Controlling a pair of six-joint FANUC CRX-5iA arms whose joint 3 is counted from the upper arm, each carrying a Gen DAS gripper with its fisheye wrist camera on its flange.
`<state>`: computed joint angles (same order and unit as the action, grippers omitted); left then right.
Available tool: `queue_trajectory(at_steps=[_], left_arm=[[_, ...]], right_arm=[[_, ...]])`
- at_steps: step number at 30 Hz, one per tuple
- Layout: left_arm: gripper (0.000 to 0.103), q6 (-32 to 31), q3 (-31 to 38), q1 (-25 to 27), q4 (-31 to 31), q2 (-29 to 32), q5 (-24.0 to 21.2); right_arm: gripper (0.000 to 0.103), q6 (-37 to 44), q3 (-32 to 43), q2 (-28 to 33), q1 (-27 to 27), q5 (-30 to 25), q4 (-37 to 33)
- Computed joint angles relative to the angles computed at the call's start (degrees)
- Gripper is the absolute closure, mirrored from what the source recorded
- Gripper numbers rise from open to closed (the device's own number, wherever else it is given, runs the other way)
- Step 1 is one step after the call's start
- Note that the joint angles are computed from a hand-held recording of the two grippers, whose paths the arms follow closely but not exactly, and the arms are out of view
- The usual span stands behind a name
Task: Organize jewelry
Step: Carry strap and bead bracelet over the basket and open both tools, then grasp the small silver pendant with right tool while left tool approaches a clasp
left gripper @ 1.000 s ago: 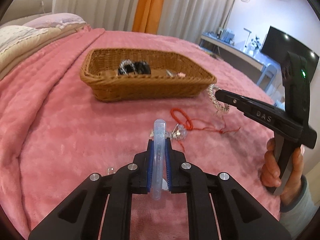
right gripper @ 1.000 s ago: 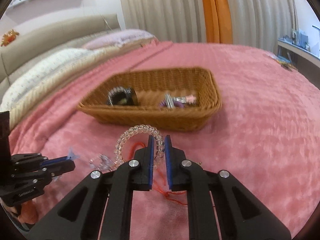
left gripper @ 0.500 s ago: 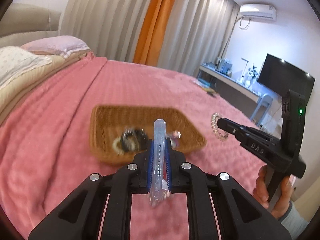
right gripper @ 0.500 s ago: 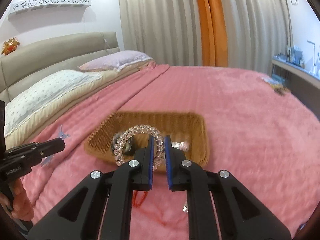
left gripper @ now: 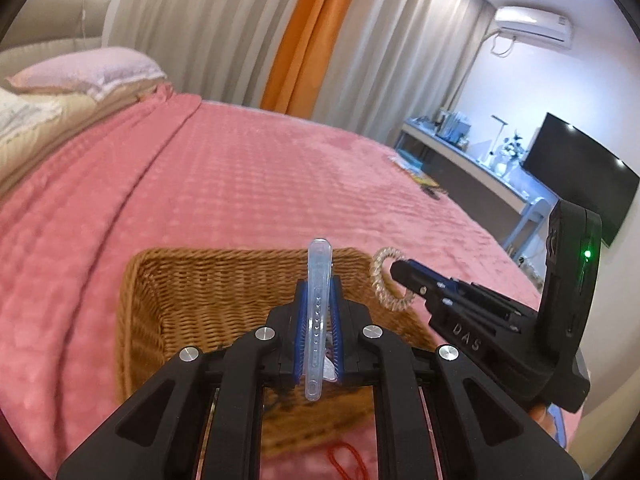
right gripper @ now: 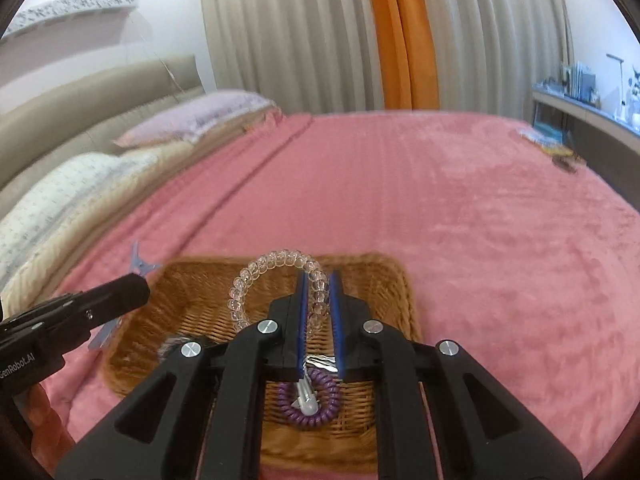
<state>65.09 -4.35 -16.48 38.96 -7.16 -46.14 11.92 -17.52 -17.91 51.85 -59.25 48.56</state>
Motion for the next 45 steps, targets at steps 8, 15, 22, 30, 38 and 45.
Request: queue_trajectory(at_steps=[8, 15, 22, 30, 38, 45], left_arm=[[0.094, 1.54, 0.96, 0.51, -1.52, 3.96, -0.43], [0.094, 3.53, 1.30, 0.89, -2.37, 4.96, -0.37], [0.082, 3.18, 0.74, 1.29, -1.58, 4.70, -0.60], [0.060, -0.11, -2.34, 2.17, 2.32, 0.22, 0.11], [0.060, -4.44, -6.64, 5.98, 4.78, -10.47, -2.23], [0.056, -7.28, -11.33, 13.35, 6.56, -21.75, -7.57]], right_arm=[[0.094, 8.28, 3.44, 4.74, -2.29, -0.97, -8.97], [0.094, 11.44, 4.93, 6.04, -2.55, -1.27, -12.17], [0.090, 12.17, 4.60, 4.63, -3.39, 1.05, -15.25], [0.083, 7.10, 1.52, 0.41, 0.17, 0.61, -10.28], [0.083, 0.41, 0.05, -4.94, 10.61, -7.96, -1.37], [0.082, -6.28, -0.25, -8.77, 24.17, -18.94, 6.49]])
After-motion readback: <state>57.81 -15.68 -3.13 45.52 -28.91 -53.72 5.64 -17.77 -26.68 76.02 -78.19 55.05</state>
